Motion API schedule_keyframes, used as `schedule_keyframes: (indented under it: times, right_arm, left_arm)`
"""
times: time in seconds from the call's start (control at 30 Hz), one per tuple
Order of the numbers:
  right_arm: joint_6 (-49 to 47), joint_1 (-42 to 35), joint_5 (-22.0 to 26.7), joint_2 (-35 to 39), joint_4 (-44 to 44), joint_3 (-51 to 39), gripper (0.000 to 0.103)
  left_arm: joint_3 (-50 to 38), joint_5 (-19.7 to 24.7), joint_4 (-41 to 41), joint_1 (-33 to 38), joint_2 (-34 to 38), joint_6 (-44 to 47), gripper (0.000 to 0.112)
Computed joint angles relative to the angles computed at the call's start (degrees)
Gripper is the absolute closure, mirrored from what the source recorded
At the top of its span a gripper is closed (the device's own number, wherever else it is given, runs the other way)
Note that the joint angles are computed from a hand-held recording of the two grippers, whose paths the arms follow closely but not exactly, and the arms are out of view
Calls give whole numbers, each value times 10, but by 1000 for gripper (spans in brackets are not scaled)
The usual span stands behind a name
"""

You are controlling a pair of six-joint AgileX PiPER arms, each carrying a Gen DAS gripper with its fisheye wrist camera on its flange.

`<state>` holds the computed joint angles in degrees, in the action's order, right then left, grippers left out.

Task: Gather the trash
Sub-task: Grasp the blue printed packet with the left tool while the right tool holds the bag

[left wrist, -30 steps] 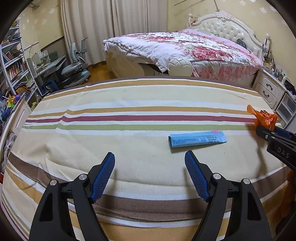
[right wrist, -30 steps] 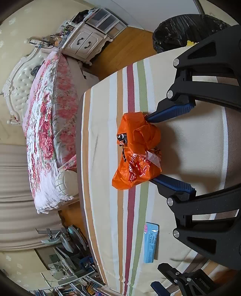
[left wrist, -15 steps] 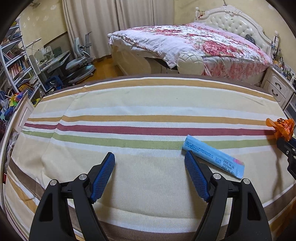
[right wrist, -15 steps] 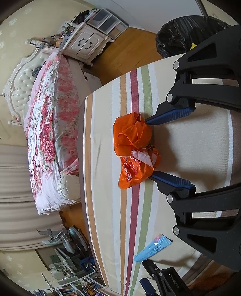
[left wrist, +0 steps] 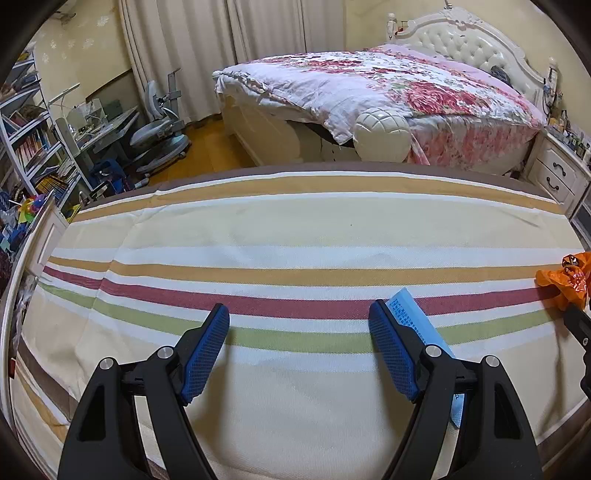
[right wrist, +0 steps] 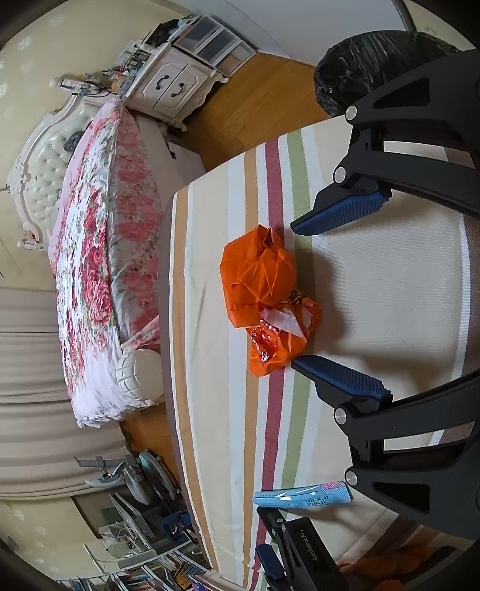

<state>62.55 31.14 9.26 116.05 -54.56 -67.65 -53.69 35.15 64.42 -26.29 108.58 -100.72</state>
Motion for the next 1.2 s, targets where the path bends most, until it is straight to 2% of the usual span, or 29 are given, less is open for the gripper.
schedule_keyframes:
  times: [0.1,0.17,0.23,0.27,0.3,0.33,0.37,0.53,0.7,0.9,1.03,1.2]
  right_arm:
    - [-25,3,-2,1,21,-8,28]
    - [-16,3,-7,7,15,-15,27]
    - [-53,4,1,21,54,-31,28]
    - [-61,6,7,24,62,-36,30]
    - [-92,5,11,27,93,-41,44]
    - [-135,2,8,28,135,-42,53]
    - [-154,-1,4,26,154,-39,53]
    - [-122,-4,-3,15,115,-20,54]
    - [-1,-11,-10,2,-6,5,54]
    - [-19,-26,-23,-5,13,19,54]
    - [0,-27,-28,-10,-9,28,54]
    - [44,-25,-32,-17,-53,40,54]
  left_arm:
    - [15,6,8,-3,-13,-25,37]
    - [20,9,6,-6,-17,-32,37]
    - [22,15,3,-12,-20,-35,37]
    - [23,16,2,-15,-22,-36,37]
    - [24,18,1,-20,-24,-39,37]
    - [24,19,0,-24,-27,-41,37]
    - [23,21,0,-29,-29,-42,37]
    - [4,25,-10,-50,-22,-34,37]
    - [-28,24,-30,-63,5,-11,37]
    - [-61,32,-66,-68,33,36,37]
    - [-17,-7,-55,-59,6,6,37]
    - [26,-22,-30,-59,-19,-35,37]
